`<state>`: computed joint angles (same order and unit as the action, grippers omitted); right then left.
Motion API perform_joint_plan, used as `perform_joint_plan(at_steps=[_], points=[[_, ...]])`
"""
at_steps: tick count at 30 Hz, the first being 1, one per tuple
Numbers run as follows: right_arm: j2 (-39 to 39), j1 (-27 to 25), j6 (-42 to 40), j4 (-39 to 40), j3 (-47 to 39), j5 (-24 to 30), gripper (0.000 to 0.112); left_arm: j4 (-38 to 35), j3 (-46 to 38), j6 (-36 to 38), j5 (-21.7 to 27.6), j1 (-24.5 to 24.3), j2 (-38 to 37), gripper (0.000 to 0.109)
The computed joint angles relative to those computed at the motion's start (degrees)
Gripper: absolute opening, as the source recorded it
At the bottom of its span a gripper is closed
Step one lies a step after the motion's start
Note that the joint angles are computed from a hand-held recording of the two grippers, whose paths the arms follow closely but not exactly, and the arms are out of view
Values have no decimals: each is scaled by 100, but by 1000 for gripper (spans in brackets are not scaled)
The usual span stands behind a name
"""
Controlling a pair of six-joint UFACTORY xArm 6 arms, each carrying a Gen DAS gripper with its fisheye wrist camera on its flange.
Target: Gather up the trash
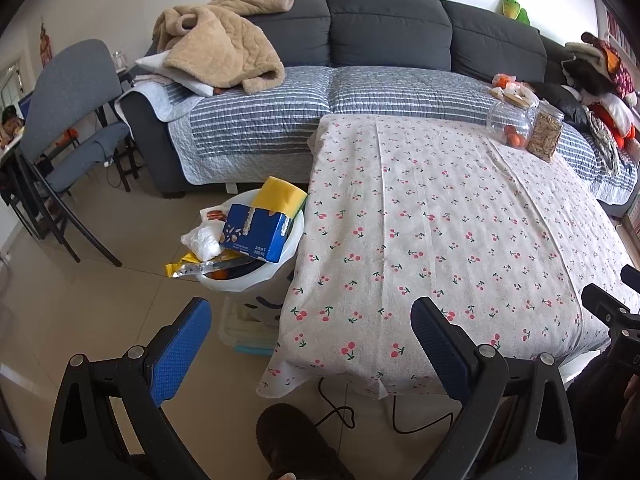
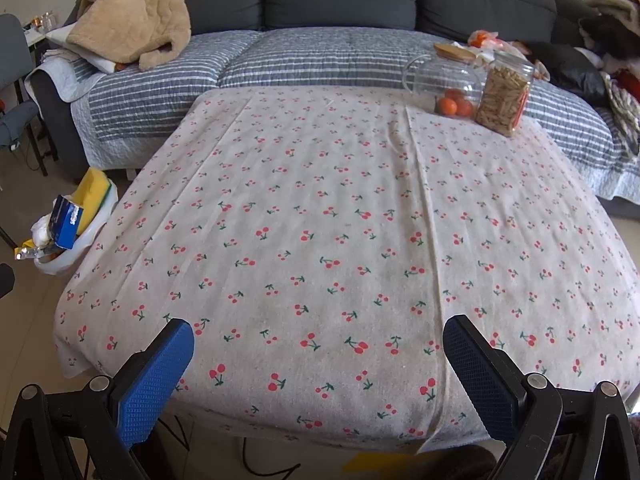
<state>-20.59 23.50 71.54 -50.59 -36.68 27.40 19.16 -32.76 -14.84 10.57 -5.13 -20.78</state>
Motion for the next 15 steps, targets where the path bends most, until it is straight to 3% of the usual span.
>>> perform_joint_plan(at_steps=[10,15], points=[[-14,-12,24,-20,5,28,102,-214,-15,237,30,-12,-11,101],[-17,-35,35,4,1,21,102,-685,-98,673,113,-53,24,101]])
